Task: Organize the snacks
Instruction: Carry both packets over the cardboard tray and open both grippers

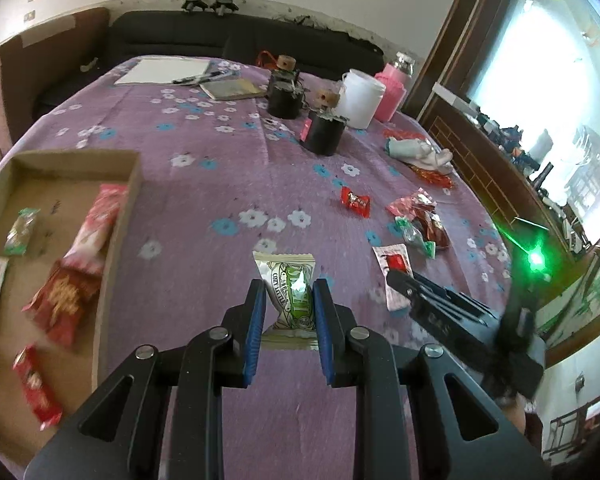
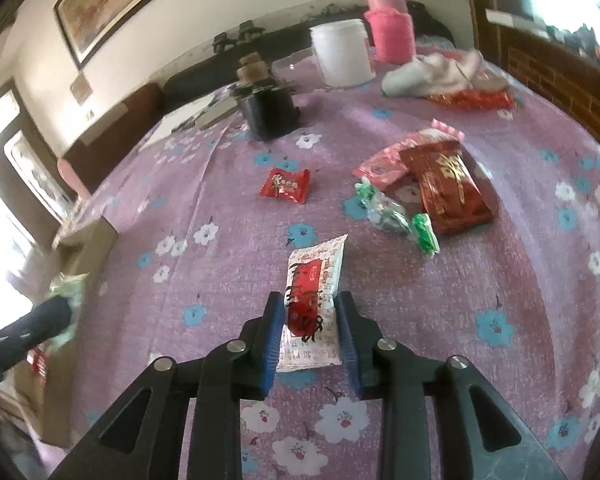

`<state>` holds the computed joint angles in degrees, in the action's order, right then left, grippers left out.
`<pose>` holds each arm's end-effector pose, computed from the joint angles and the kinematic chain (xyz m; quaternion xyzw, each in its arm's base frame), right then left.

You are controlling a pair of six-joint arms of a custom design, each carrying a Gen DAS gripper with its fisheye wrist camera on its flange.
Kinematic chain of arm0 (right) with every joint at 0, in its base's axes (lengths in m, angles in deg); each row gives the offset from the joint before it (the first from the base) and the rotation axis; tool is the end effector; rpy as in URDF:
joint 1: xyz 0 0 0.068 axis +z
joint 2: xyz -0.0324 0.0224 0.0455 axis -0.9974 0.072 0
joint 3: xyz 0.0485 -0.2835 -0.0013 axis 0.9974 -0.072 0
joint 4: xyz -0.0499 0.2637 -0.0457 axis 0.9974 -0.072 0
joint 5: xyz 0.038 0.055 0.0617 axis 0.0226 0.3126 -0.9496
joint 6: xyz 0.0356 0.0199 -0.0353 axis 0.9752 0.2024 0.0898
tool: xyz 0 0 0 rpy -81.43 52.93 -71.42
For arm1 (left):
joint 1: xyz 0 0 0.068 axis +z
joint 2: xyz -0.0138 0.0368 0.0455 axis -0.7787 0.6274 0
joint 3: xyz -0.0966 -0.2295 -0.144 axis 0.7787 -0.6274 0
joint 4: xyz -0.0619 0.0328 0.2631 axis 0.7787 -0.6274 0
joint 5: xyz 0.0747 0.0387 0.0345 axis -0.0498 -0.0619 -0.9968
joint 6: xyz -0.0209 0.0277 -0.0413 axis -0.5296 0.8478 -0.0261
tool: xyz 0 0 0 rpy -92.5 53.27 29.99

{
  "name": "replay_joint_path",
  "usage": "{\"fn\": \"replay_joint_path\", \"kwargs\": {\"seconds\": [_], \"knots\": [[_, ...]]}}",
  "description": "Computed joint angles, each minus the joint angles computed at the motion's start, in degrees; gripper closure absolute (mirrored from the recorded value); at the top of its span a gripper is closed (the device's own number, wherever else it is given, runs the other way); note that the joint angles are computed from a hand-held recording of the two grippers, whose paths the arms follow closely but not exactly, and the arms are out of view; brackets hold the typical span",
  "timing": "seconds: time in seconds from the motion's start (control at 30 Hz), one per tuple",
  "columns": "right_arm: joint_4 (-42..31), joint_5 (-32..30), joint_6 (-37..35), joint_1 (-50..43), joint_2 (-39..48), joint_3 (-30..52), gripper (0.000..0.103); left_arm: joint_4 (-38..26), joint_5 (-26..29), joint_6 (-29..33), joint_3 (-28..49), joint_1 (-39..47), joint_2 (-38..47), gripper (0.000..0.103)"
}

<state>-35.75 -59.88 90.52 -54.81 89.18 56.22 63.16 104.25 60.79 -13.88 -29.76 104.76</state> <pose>0.2413 0.1356 0.1295 0.0816 0.9318 0.0942 0.3409 0.2221 0.0658 0.1773 0.0614 0.9261 -0.1732 0.3296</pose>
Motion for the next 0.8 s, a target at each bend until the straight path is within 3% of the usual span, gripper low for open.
{"fn": "replay_joint_path", "kwargs": {"seconds": [0.13, 0.4, 0.63, 0.8], "knots": [[1.2, 1.1, -0.4, 1.1, -1.0, -1.0, 0.087, -4.1, 4.2, 4.8, -0.6, 8.9, -2.3, 0.082], [4.7, 0.9, 0.2, 1.0, -4.8, -4.3, 0.090, -12.8, 12.2, 16.1, 5.3, 28.7, 3.9, 0.082], [4.9, -1.4, 2.3, 3.8, -9.2, -5.1, 0.091, -8.7, 12.2, 18.2, 9.2, 37.8, 10.5, 0.082], [1.5, -0.7, 3.5, 11.8, -8.2, 0.1, 0.091, -7.2, 11.6, 17.7, 12.6, 40.4, 17.2, 0.082]]}}
